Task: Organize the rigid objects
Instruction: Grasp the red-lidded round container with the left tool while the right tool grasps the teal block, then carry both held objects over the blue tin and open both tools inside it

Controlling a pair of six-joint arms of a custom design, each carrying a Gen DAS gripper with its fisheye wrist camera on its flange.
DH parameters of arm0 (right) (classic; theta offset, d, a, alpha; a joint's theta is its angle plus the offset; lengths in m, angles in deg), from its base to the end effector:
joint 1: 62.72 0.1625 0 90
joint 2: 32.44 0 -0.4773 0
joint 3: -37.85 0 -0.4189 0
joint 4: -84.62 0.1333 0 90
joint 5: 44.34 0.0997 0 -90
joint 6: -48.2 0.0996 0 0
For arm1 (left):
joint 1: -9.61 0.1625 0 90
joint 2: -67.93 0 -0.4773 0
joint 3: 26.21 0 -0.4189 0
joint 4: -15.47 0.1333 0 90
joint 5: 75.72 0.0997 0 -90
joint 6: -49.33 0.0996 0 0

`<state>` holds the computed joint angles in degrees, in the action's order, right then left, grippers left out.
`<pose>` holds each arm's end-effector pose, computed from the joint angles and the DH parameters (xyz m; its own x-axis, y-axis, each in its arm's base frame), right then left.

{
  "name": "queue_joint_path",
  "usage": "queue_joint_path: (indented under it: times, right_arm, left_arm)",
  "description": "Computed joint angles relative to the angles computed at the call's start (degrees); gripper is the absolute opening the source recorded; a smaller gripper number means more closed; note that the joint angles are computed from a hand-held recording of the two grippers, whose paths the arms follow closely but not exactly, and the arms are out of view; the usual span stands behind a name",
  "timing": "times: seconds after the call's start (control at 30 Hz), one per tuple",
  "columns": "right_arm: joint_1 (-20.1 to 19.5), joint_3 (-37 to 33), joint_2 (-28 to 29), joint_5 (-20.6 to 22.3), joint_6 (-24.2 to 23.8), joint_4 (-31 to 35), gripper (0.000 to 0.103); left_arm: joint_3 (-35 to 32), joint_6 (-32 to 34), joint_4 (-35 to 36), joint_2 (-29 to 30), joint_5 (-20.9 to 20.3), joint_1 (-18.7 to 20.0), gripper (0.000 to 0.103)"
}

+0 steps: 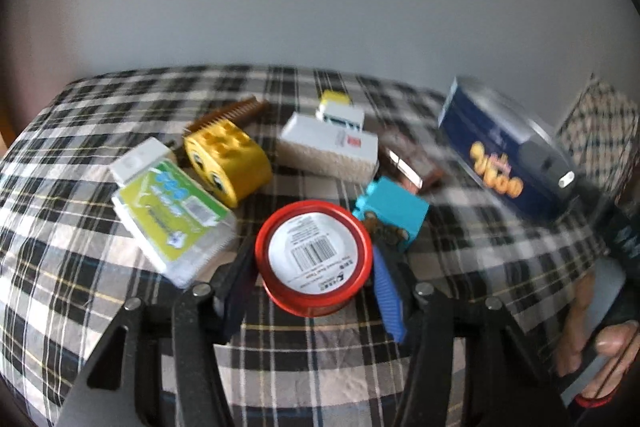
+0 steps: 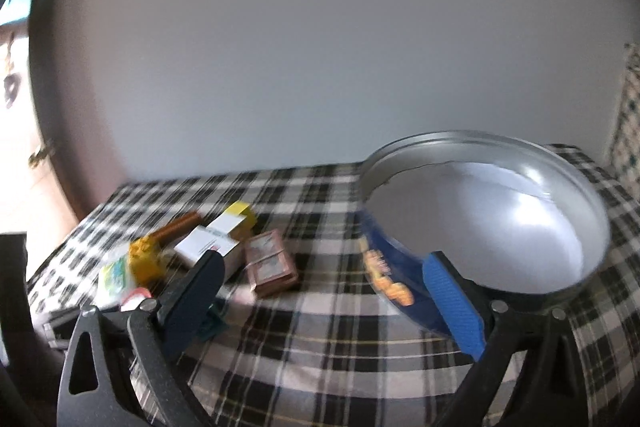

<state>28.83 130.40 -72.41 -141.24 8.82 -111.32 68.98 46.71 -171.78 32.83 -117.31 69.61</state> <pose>0.1418 -0.7556 0.1574 -0.7588 -0.3248 0.5645 -0.6438 0.5052 -0.5747 -0.1794 -0.7264 0.0814 -0.8181 -0.0908 -0.5678 0.3615 0.6867 -0.6307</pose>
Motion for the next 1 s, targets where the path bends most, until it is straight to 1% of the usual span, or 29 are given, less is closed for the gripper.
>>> queue_joint_path:
  times: [0.1,0.2,0.23,0.33,0.4,0.43,0.47,0.5,0.53,0.57,0.6,0.63,0.67,0.73,0.77,0.83,0.9,0.93,1.0]
  right_arm:
    - [0.5,-0.2,0.4,0.4,-4.1,3.2,0.089]
    - [0.8,-0.5,0.8,1.0,-8.5,7.1,0.087]
    - [1.1,-0.7,0.9,1.1,-10.1,9.7,0.086]
    - [2.0,-1.2,1.6,2.0,-12.2,12.8,0.086]
    - [2.9,-2.3,2.8,-0.3,-13.7,14.6,0.086]
    - [3.6,-3.5,3.8,-2.5,-14.3,16.4,0.086]
    - [4.1,-4.7,4.5,-4.4,-14.4,19.0,0.083]
    - [4.5,-5.9,5.2,-5.8,-14.1,21.3,0.076]
    - [5.0,-7.1,6.1,-7.4,-13.6,23.7,0.072]
    - [5.1,-7.9,6.7,-8.5,-13.6,24.6,0.063]
    - [5.5,-8.7,7.4,-10.2,-13.6,25.7,0.048]
    - [5.6,-9.6,8.0,-11.7,-13.2,27.2,0.042]
    - [5.5,-9.6,7.7,-10.7,-12.3,28.0,0.034]
    - [5.2,-9.6,7.5,-10.1,-11.5,28.6,0.034]
    - [4.9,-9.3,7.1,-9.0,-11.0,28.7,0.034]
    - [4.0,-8.0,5.5,-4.7,-10.6,28.1,0.034]
    - [3.5,-6.0,3.9,-2.0,-11.5,25.1,0.034]
    - [3.1,-4.9,3.0,0.2,-12.0,23.4,0.034]
    - [2.4,-3.6,1.4,3.9,-11.7,22.2,0.034]
  left_arm:
    - [2.7,0.9,-3.8,-1.2,1.1,-0.7,0.054]
    - [5.3,1.1,-7.0,-2.9,1.1,-0.8,0.054]
    - [5.9,1.4,-7.8,-3.4,1.5,-0.8,0.054]
    - [7.3,2.8,-11.1,-4.2,4.7,-1.4,0.054]
    - [8.1,4.3,-13.7,-4.6,7.0,-1.7,0.054]
    - [8.6,4.4,-14.5,-5.0,7.5,-1.7,0.054]
    - [9.1,4.1,-15.0,-5.5,7.8,-1.7,0.054]
    - [9.6,3.8,-15.4,-5.9,7.9,-1.6,0.054]
    - [10.0,3.5,-15.6,-6.2,8.3,-1.5,0.054]
    - [10.2,3.1,-15.7,-6.4,8.7,-1.4,0.054]
    - [10.3,2.9,-15.6,-6.5,9.0,-1.3,0.054]
    - [10.3,2.4,-15.4,-6.6,9.3,-1.2,0.054]
    - [10.4,2.0,-15.2,-6.6,9.4,-1.1,0.054]
    - [10.5,1.1,-14.7,-6.5,9.4,-1.2,0.054]
    - [10.3,1.0,-14.6,-6.5,9.2,-1.1,0.054]
    - [9.4,1.6,-14.5,-5.7,9.0,-1.1,0.054]
    - [8.5,2.1,-14.7,-4.9,9.0,-1.4,0.054]
    - [8.0,2.4,-14.8,-4.6,8.9,-1.6,0.054]
    - [6.6,4.0,-15.4,-3.7,8.6,-2.0,0.054]
